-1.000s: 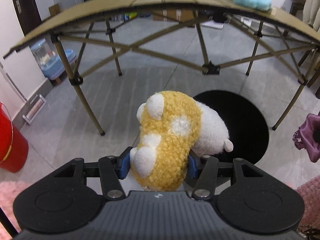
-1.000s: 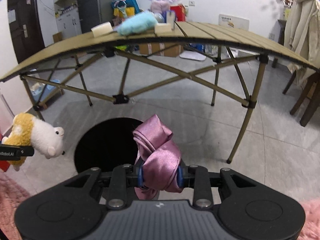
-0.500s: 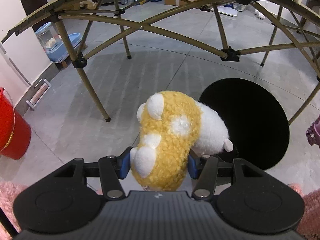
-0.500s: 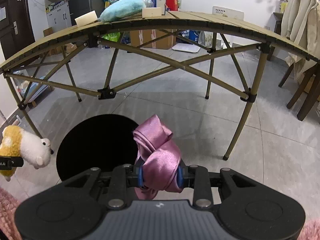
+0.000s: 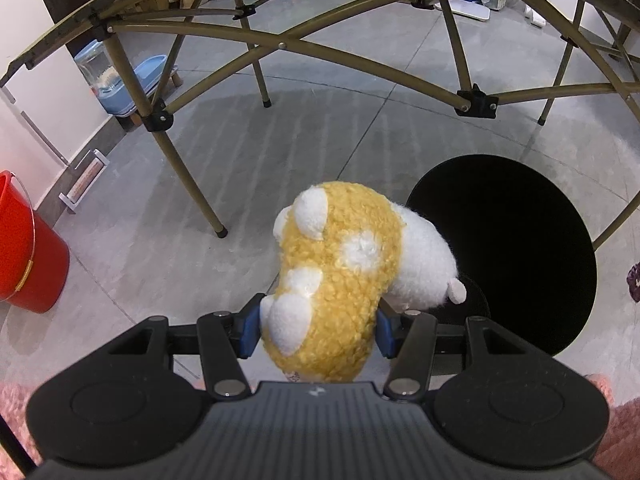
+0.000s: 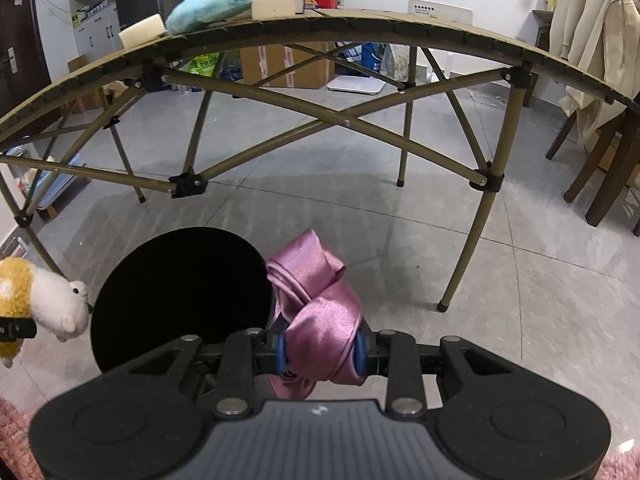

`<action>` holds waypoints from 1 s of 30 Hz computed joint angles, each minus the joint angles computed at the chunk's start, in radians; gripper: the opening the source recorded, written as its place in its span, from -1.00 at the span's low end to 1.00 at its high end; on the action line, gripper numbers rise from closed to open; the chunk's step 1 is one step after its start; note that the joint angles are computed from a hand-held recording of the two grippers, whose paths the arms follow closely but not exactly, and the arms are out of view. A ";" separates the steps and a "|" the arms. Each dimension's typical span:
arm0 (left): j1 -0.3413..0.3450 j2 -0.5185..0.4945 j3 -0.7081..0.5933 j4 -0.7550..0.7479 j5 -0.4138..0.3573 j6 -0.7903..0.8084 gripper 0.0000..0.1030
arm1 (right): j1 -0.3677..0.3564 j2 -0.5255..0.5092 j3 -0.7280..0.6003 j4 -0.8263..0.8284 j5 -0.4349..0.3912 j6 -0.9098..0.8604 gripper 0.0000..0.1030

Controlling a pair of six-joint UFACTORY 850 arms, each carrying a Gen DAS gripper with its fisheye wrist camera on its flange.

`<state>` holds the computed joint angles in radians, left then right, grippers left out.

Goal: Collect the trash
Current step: 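Carry the pink bow and yellow-white plush with both tools over the black bin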

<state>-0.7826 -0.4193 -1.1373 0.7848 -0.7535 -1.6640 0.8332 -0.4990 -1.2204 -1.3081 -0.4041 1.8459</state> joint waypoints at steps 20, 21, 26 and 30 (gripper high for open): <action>0.021 -0.099 -0.156 -0.031 0.016 0.078 0.06 | -0.041 -0.065 -0.064 0.131 -0.026 -0.094 -0.43; 0.021 -0.107 -0.166 -0.038 0.019 0.088 0.06 | -0.043 -0.066 -0.066 0.132 -0.027 -0.095 -0.43; 0.019 -0.145 -0.219 -0.068 0.025 0.136 0.06 | -0.049 -0.072 -0.069 0.137 -0.026 -0.094 -0.43; 0.017 -0.181 -0.266 -0.087 0.024 0.171 0.06 | -0.054 -0.073 -0.066 0.136 -0.024 -0.090 -0.43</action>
<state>-0.7655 -0.6002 -1.4033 0.6974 -0.7293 -1.4933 0.7791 -0.5719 -1.2867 -1.1719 -0.4280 1.7560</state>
